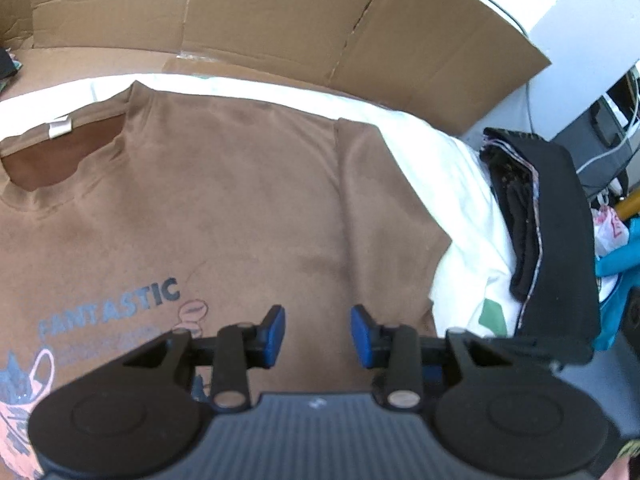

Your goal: Fold clothes

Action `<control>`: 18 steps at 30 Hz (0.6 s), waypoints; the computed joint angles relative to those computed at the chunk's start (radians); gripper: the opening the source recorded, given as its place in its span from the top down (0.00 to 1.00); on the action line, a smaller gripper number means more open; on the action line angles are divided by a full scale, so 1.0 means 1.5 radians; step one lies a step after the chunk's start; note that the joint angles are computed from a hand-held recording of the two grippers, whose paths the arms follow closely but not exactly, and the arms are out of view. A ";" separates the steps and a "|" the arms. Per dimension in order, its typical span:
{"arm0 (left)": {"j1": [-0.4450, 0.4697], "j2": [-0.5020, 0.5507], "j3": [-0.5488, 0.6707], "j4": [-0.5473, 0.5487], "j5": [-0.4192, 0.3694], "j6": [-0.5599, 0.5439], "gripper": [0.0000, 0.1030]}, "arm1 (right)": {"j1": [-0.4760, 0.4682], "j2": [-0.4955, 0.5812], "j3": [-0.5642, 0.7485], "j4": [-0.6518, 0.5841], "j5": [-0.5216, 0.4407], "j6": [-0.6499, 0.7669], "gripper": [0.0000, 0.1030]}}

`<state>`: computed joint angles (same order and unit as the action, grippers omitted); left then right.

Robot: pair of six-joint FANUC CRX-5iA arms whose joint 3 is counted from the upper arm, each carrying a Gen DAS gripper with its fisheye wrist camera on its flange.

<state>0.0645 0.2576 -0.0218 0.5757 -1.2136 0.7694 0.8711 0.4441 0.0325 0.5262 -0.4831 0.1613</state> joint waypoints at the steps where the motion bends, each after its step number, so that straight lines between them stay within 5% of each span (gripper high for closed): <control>1: 0.001 0.000 -0.001 0.002 0.001 -0.001 0.62 | 0.003 -0.005 -0.004 -0.002 -0.001 0.004 0.70; 5: 0.002 0.004 -0.001 0.010 0.005 -0.004 0.62 | 0.008 -0.023 -0.032 0.036 -0.007 -0.008 0.61; 18: 0.007 0.002 -0.004 0.017 0.001 -0.026 0.59 | -0.022 -0.023 -0.071 0.207 -0.118 -0.249 0.60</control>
